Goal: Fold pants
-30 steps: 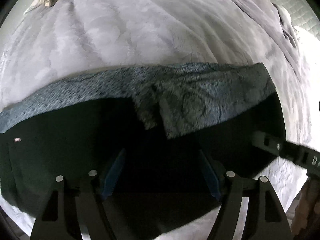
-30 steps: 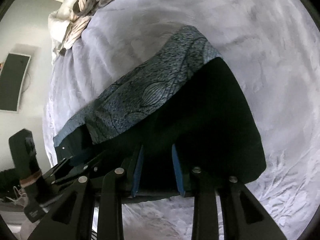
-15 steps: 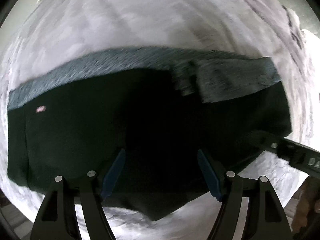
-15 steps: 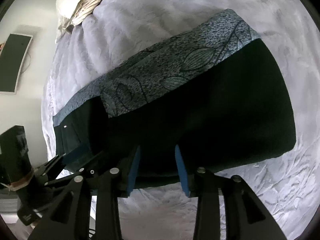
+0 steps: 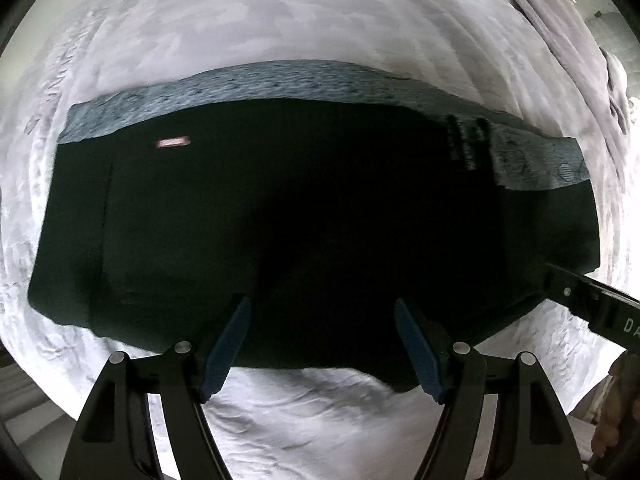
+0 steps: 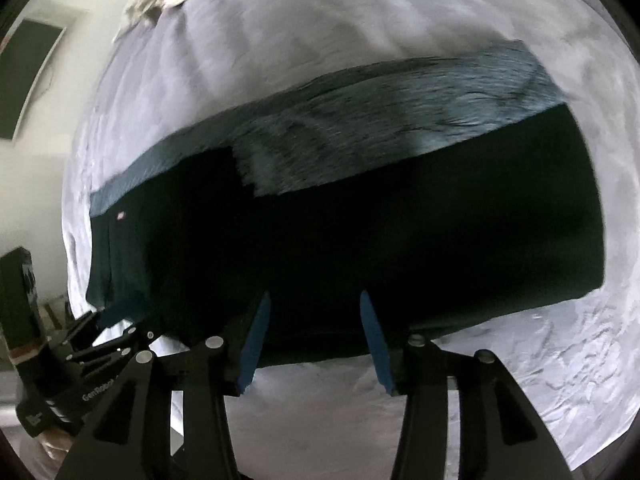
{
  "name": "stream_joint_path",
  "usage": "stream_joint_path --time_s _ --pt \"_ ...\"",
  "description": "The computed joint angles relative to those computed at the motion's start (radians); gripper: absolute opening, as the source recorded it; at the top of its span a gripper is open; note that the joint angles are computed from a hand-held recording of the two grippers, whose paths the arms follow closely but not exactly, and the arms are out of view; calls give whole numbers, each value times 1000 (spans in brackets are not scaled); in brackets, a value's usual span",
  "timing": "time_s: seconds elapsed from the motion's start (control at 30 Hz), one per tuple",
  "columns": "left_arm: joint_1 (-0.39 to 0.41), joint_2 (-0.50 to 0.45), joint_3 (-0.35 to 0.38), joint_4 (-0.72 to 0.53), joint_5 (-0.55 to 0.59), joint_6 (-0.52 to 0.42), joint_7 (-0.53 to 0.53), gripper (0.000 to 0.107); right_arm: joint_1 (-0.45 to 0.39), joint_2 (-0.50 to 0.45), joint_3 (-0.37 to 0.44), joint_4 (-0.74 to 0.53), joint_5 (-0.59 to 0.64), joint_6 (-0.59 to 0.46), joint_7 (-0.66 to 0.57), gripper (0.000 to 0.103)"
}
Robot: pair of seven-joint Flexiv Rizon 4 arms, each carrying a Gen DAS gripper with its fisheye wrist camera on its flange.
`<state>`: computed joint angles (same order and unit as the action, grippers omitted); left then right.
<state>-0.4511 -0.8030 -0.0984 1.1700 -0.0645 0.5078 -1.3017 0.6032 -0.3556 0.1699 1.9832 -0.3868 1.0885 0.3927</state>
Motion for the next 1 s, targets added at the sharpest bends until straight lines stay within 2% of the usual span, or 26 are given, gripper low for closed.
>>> stream_joint_path --time_s 0.1,0.4,0.73,0.9,1.0 --pt "14 18 4 25 -2 7 5 76 -5 -38 19 -68 28 -46 -61 50" --pt "87 79 6 100 -26 5 54 76 21 -84 25 -184 86 -162 -111 53" --pt "118 76 16 94 -35 -18 50 75 36 -149 33 -287 135 -195 -170 57" --pt "151 82 26 105 -42 -25 46 76 48 -217 30 -406 139 -275 -262 57" --pt "184 92 30 125 -56 -26 51 76 40 -247 33 -439 167 -267 -311 57"
